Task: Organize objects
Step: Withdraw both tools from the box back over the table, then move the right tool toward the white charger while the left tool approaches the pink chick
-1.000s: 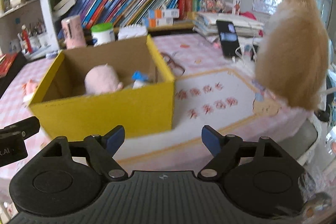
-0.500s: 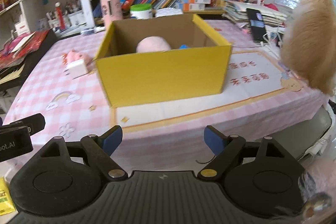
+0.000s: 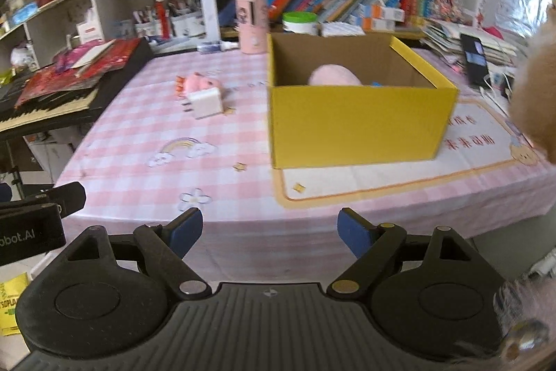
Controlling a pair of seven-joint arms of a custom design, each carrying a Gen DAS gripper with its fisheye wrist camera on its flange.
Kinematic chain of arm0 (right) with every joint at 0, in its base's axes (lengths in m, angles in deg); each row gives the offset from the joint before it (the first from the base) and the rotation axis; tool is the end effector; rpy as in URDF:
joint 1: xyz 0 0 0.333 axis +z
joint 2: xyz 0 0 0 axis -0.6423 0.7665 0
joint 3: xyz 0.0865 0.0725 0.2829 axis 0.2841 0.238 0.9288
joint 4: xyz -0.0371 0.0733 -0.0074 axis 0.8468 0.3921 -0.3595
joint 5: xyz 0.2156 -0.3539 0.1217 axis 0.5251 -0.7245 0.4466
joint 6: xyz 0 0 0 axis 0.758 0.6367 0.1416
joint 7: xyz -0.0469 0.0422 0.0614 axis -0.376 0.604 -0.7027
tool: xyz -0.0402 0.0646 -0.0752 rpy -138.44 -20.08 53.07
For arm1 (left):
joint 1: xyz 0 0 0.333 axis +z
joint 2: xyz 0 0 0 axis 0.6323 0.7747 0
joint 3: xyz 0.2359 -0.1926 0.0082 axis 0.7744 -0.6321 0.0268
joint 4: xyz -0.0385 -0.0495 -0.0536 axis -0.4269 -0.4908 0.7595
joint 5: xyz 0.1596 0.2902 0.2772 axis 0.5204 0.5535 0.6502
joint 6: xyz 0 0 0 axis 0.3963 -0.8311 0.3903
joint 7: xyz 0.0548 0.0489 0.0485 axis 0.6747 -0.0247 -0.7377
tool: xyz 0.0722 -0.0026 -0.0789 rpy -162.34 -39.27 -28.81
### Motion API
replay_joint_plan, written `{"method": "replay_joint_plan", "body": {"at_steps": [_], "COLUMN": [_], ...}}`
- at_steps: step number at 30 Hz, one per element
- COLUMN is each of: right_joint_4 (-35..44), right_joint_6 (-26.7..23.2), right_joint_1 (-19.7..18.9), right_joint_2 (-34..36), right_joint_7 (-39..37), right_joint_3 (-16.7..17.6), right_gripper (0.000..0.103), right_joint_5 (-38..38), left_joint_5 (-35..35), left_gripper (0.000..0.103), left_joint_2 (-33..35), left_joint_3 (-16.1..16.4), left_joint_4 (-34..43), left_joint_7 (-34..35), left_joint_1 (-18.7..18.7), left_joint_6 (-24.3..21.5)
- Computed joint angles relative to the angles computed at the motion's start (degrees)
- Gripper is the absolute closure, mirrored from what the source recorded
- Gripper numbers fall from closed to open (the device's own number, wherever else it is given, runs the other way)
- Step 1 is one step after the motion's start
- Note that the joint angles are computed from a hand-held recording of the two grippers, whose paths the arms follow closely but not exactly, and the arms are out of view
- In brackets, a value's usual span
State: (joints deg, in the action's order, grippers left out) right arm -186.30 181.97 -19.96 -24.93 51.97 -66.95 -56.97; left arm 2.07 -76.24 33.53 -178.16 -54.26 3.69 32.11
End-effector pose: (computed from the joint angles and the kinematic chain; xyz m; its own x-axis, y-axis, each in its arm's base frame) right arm 0.5298 0.3203 0.5163 0.2839 -0.9567 -0.0640 -0.6423 -0.1402 -0.7535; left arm 0.4819 -0.4937 0.5285 0.3007 -0.9535 -0.0218 -0.5683 -0.1608 -0.8069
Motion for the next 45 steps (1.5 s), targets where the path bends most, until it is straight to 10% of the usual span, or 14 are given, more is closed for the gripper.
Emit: {"method": "replay_joint_plan", "body": {"at_steps": [23,45], "right_joint_4": [13.1,52.3], "right_joint_6": [-0.7,-12.2], "right_joint_1": [7.0,10.5], "right_joint_2": [11.2,39.9], "right_joint_7": [-8.7,-32.1], "right_joint_3": [-2.6,-6.9], "right_gripper": [0.022,0.032], "right_joint_5": [4.0,19.6], "left_joint_5": [-1.3,-3.3], "left_gripper": [0.004,0.004], "left_joint_2": [-3.1,11.3], "left_joint_3": [-0.2,7.6], "left_joint_4": [-4.9,13.3], "left_joint_7": [-3.4,2.0], "left_joint_1": [5.4,5.4], "left_joint_6": [1.5,1.8]}}
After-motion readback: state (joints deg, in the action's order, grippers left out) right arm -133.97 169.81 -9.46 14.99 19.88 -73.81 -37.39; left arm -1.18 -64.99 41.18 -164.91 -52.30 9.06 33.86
